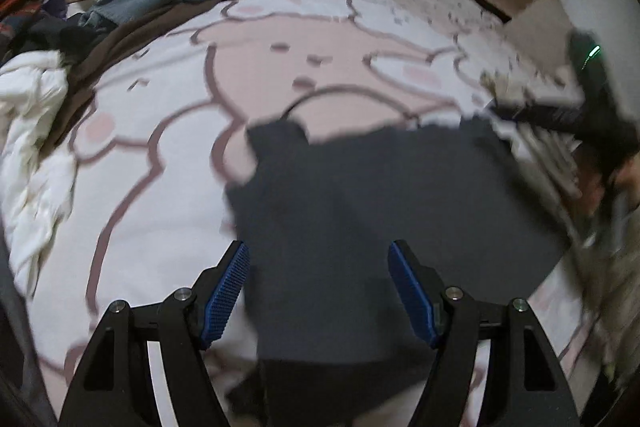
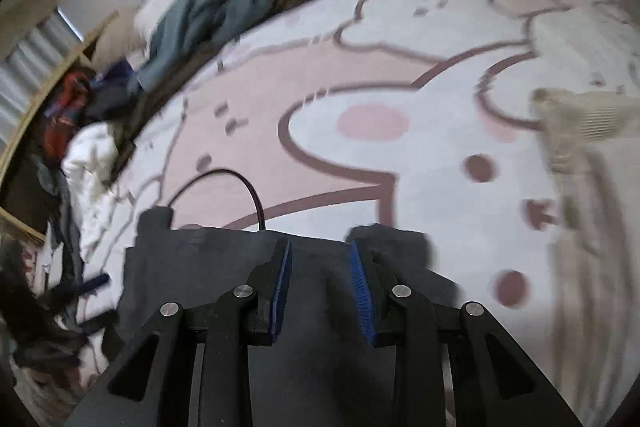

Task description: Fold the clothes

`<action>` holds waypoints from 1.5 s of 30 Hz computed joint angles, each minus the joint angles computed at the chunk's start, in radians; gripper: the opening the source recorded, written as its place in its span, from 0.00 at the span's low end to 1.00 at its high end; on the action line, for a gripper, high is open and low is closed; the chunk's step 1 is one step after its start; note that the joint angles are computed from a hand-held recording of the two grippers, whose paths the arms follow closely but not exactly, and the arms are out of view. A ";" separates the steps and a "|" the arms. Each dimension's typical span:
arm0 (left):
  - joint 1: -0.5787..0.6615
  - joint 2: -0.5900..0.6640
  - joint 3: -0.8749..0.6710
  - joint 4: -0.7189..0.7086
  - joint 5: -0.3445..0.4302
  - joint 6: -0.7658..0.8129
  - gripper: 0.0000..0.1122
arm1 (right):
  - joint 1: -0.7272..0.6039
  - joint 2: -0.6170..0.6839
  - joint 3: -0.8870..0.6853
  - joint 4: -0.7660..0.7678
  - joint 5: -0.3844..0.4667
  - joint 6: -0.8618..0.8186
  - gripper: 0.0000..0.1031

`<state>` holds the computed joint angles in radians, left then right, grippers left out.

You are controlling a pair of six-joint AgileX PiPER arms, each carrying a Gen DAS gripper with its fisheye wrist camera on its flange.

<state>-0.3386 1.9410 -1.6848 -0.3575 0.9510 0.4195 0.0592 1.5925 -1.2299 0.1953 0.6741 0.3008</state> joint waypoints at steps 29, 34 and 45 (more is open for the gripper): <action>-0.589 -0.399 0.600 0.333 -0.701 -0.209 0.63 | -0.329 -0.545 0.738 0.836 0.062 -0.379 0.14; -0.674 -0.336 0.543 0.741 -0.707 -0.584 0.60 | -0.333 -0.558 0.664 0.823 0.125 -0.346 0.13; -0.725 -0.179 0.375 0.904 -0.654 -0.770 0.39 | -0.341 -0.453 0.520 0.775 0.254 -0.315 0.13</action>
<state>-1.0637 1.7622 -1.3097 0.5467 0.2972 -0.3506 -0.2822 1.1395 -0.7096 0.9704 0.9277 -0.0144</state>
